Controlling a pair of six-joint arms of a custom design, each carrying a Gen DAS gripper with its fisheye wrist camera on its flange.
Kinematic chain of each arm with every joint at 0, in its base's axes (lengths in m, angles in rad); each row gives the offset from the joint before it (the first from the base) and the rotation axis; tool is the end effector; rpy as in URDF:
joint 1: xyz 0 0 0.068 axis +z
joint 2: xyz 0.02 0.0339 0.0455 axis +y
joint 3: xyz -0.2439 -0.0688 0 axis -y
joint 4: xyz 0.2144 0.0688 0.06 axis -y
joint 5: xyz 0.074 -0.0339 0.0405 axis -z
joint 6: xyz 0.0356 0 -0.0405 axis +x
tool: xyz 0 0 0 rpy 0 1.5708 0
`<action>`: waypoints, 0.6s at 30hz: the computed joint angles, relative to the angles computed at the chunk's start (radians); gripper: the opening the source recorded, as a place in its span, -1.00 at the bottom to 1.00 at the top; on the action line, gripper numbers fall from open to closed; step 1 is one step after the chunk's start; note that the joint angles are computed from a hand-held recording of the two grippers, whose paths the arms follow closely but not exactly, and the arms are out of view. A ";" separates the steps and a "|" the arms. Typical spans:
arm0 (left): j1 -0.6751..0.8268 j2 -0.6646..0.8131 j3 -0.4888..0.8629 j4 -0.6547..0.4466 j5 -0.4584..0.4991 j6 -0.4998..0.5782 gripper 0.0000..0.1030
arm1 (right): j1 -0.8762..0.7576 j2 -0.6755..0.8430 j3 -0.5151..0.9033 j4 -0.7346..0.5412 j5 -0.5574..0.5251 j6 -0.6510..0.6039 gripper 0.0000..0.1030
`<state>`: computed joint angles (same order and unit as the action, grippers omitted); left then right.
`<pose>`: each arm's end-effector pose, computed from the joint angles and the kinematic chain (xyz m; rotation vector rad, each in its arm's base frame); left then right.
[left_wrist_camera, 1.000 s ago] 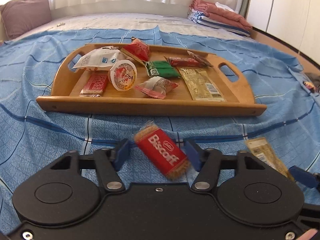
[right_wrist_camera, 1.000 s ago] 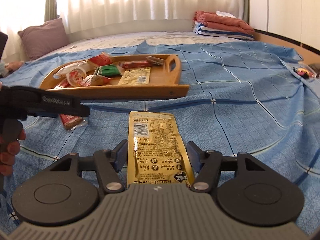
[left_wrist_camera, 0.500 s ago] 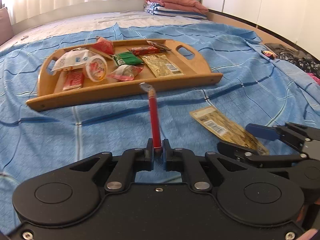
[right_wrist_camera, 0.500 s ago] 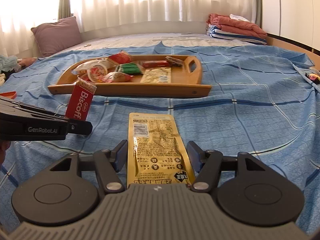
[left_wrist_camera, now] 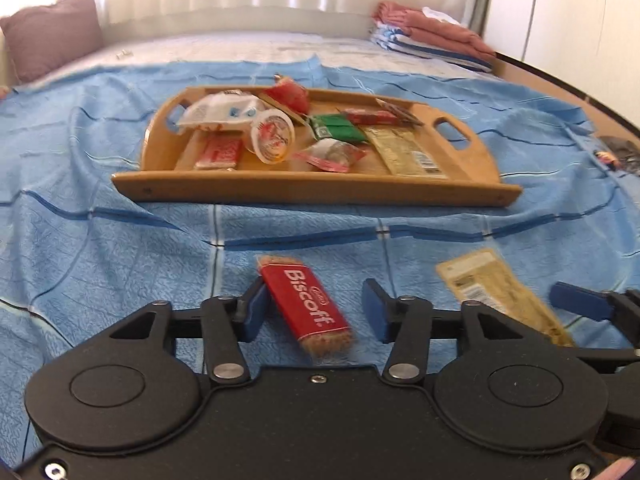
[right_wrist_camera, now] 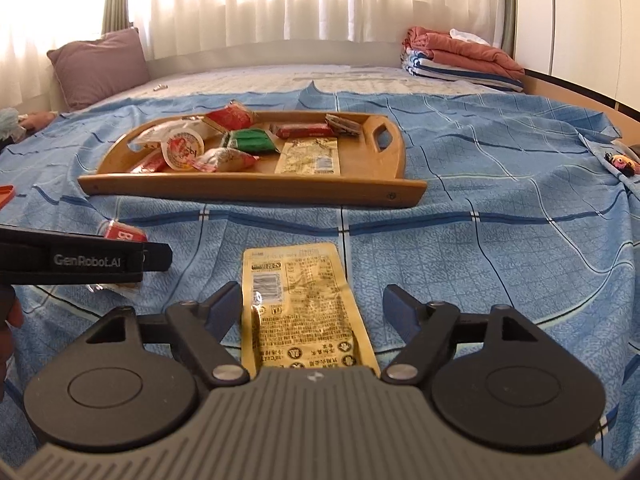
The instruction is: Organize snacks
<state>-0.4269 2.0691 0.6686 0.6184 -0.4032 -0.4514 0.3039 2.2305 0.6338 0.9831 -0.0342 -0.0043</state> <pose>0.2859 -0.1147 0.0514 -0.2207 2.2654 0.0183 0.2988 0.0950 0.0272 -0.3556 2.1625 0.2067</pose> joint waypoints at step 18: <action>-0.087 0.023 0.012 -0.042 -0.150 -0.100 0.19 | 0.037 0.036 0.001 0.034 0.077 -0.021 0.73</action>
<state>-0.5142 2.0919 0.6806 0.5769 -0.5534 -0.5509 0.3412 2.2668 0.6351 1.0167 0.0430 -0.0249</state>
